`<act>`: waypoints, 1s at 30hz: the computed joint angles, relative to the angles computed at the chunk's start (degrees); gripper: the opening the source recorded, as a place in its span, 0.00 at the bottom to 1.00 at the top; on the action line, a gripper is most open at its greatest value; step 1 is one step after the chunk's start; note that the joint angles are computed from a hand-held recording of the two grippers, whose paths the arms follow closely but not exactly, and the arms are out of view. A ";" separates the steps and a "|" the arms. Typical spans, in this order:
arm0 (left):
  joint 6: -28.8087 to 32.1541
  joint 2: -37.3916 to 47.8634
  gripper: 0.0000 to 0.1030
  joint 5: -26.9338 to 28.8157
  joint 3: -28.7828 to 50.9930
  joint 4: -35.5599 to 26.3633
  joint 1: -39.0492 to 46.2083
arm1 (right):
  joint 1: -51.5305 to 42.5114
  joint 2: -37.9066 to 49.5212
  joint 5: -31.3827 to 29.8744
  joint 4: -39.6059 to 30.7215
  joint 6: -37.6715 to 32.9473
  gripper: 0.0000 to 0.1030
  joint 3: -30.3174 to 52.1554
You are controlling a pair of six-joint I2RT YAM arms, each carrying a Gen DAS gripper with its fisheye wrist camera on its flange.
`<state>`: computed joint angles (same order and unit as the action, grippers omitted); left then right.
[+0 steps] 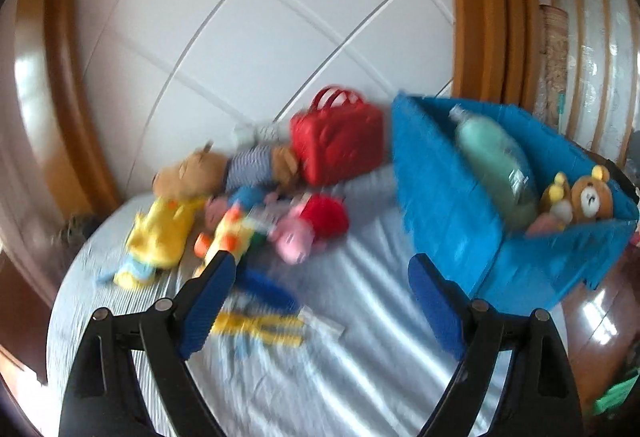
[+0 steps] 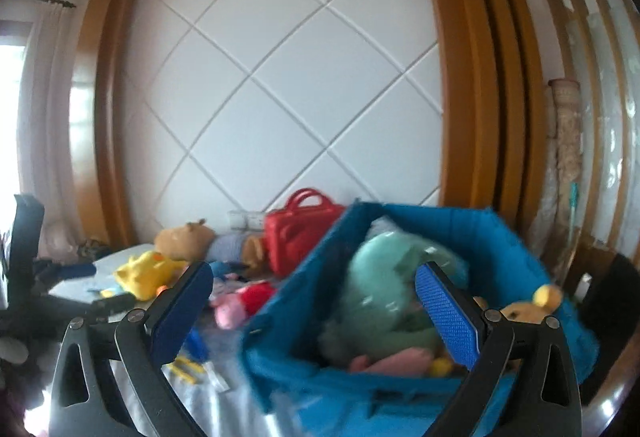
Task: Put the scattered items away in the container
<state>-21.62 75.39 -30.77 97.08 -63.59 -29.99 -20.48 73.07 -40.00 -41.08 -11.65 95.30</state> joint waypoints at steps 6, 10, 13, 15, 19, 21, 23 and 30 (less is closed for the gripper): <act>0.98 -13.88 0.86 4.37 -13.98 0.66 12.04 | 10.68 -5.21 5.24 -0.34 3.02 1.00 -7.02; 3.18 -16.89 0.86 8.51 -17.71 2.13 22.98 | 17.91 -4.18 8.86 -0.54 3.53 1.00 -7.40; 4.00 -16.30 0.87 9.63 -18.40 3.27 28.25 | 22.14 -0.13 9.23 0.57 3.09 1.00 -5.83; 4.56 -14.56 0.87 8.57 -17.75 3.04 30.65 | 24.73 2.37 9.35 2.07 2.95 1.00 -5.21; 6.97 -10.56 0.87 7.12 -16.19 3.89 34.38 | 29.13 9.56 8.47 4.35 3.90 1.00 -2.24; 7.42 -9.17 0.87 7.55 -16.15 4.94 36.33 | 30.63 12.73 8.60 5.20 4.31 1.00 -0.83; 7.94 -8.04 0.87 9.60 -16.55 5.87 39.00 | 32.58 16.51 9.20 3.29 3.95 1.00 2.25; 12.06 -4.35 0.87 16.69 -18.14 9.46 49.11 | 38.08 25.29 12.68 -0.16 4.13 1.00 10.62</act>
